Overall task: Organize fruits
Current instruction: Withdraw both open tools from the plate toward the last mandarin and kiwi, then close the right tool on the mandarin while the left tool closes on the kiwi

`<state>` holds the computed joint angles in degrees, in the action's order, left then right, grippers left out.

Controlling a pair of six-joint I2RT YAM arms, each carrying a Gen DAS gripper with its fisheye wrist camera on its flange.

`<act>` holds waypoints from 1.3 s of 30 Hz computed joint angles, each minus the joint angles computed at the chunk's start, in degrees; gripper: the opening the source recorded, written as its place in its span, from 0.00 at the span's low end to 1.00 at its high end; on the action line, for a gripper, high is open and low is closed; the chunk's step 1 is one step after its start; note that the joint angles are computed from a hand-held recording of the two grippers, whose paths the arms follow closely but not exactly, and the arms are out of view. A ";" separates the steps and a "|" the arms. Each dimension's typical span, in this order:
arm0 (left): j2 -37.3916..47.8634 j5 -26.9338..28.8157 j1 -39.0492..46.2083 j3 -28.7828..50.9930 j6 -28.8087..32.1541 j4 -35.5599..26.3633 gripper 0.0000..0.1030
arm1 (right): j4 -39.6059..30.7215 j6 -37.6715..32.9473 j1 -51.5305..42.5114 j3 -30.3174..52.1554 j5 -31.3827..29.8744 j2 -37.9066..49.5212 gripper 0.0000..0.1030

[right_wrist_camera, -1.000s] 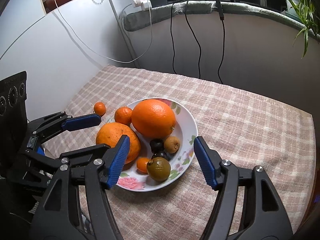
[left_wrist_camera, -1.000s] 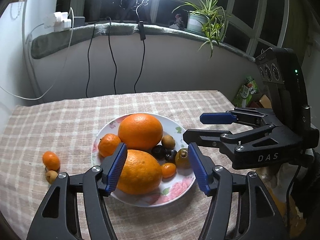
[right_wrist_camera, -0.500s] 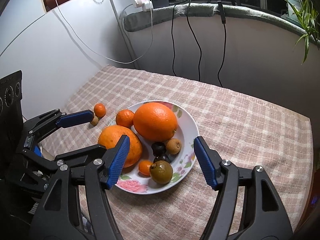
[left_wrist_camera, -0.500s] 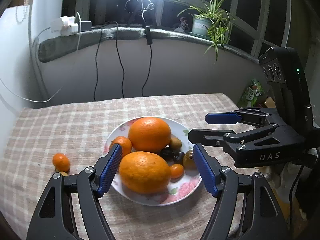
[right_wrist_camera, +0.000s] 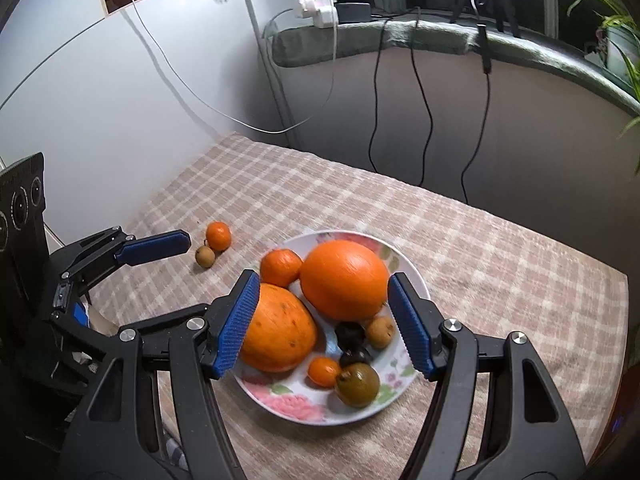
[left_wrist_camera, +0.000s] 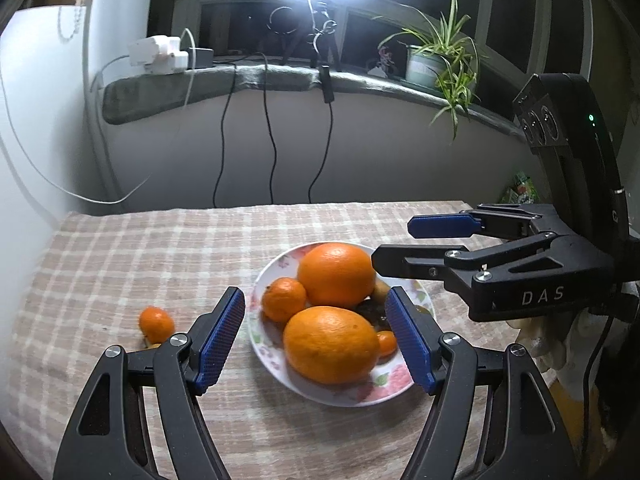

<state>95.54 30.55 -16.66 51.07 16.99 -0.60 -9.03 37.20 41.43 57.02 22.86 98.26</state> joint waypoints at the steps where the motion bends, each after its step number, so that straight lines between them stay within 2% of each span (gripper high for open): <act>1: 0.07 0.12 0.38 0.07 0.04 0.02 0.71 | -0.32 -0.45 -0.14 1.03 -0.29 0.63 0.67; 22: 6.14 2.13 9.61 4.39 0.56 -0.33 0.70 | -8.22 -6.80 -2.21 22.02 -6.76 14.08 0.67; 32: 10.95 3.08 12.92 7.47 1.75 -1.98 0.64 | -13.49 -8.63 -3.17 35.38 -12.74 23.46 0.67; 39: 13.84 3.73 14.42 9.55 2.48 -3.76 0.55 | -17.77 -9.83 -3.94 44.64 -16.67 31.01 0.67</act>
<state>109.38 34.28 -2.25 60.62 19.46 -4.36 -26.79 27.37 37.49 101.65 6.20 129.27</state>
